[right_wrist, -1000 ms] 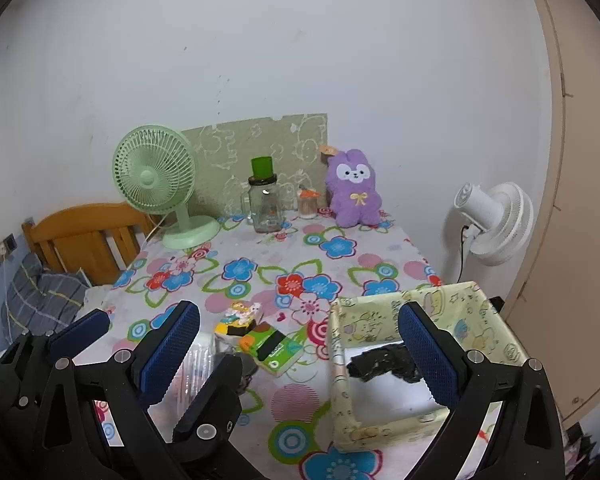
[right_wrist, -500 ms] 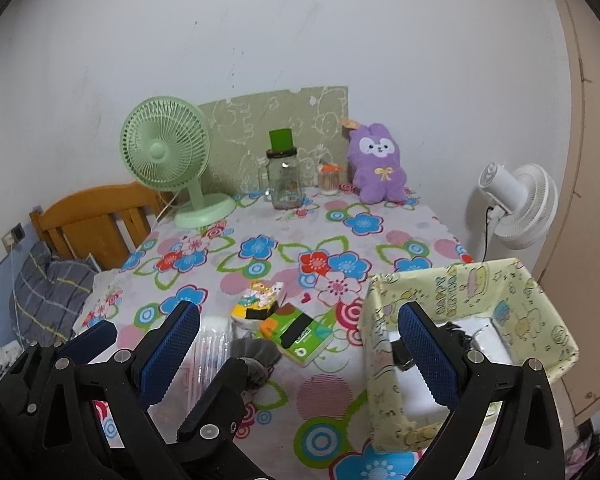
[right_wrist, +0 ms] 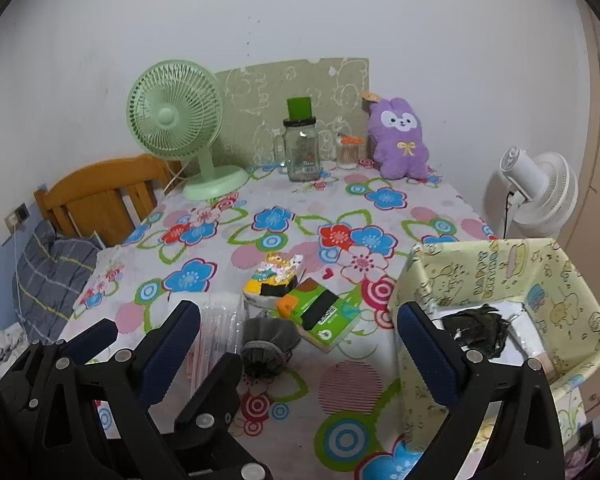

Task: Organize soft objects
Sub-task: 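Grasp the clear plastic cup stack with the left gripper while the right grasps the grey sock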

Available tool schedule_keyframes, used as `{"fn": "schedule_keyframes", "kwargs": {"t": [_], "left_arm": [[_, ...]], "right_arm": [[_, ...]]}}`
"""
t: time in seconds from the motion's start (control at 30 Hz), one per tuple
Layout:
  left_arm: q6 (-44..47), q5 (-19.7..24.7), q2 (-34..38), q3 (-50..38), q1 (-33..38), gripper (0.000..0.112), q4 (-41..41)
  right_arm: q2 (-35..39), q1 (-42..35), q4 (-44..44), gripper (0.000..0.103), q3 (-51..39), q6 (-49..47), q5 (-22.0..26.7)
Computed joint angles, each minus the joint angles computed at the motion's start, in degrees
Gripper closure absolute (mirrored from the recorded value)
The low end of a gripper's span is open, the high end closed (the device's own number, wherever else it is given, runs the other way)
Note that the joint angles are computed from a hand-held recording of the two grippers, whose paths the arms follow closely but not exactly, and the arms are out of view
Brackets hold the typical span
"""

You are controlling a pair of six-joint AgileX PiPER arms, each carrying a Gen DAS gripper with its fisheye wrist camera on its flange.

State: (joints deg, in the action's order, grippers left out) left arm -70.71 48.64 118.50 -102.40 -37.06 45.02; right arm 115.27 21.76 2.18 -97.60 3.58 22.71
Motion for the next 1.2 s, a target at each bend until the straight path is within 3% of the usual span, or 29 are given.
{"fn": "schedule_keyframes", "kwargs": {"t": [0.3, 0.47, 0.63, 0.73, 0.8, 0.9, 1.03, 1.2], "left_arm": [[0.4, -1.2, 1.4, 0.7, 1.8, 0.019, -2.7], [1.5, -1.4, 2.9, -0.2, 2.5, 0.023, -4.6], [4.3, -3.1, 4.3, -1.4, 3.5, 0.036, -8.6], [5.5, -3.8, 5.0, -1.9, 4.0, 0.05, -10.4], [6.6, -5.3, 5.1, -1.5, 4.6, 0.069, -12.4], [6.7, -6.2, 5.0, -1.0, 4.9, 0.077, -13.3], [3.2, -3.4, 4.6, -0.8, 3.9, 0.08, -8.4], [1.8, -1.7, 4.7, -0.5, 4.3, 0.08, -6.6]], "right_arm": [[4.6, 0.4, 3.1, 0.01, -4.3, -2.9, 3.0], [7.4, 0.2, 4.1, 0.019, -7.6, -3.8, 6.2], [9.6, -0.3, 4.4, 0.021, -10.5, -3.8, 8.8], [11.3, -0.8, 6.1, 0.021, -12.7, -4.7, 10.7], [11.8, -0.9, 6.6, 0.021, -13.3, -5.2, 11.3], [12.8, -1.0, 8.0, 0.021, -14.5, -6.2, 12.1], [13.9, -0.8, 9.8, 0.021, -16.3, -8.1, 13.1], [16.3, -0.1, 9.9, 0.03, -20.2, -8.6, 15.3]]}}
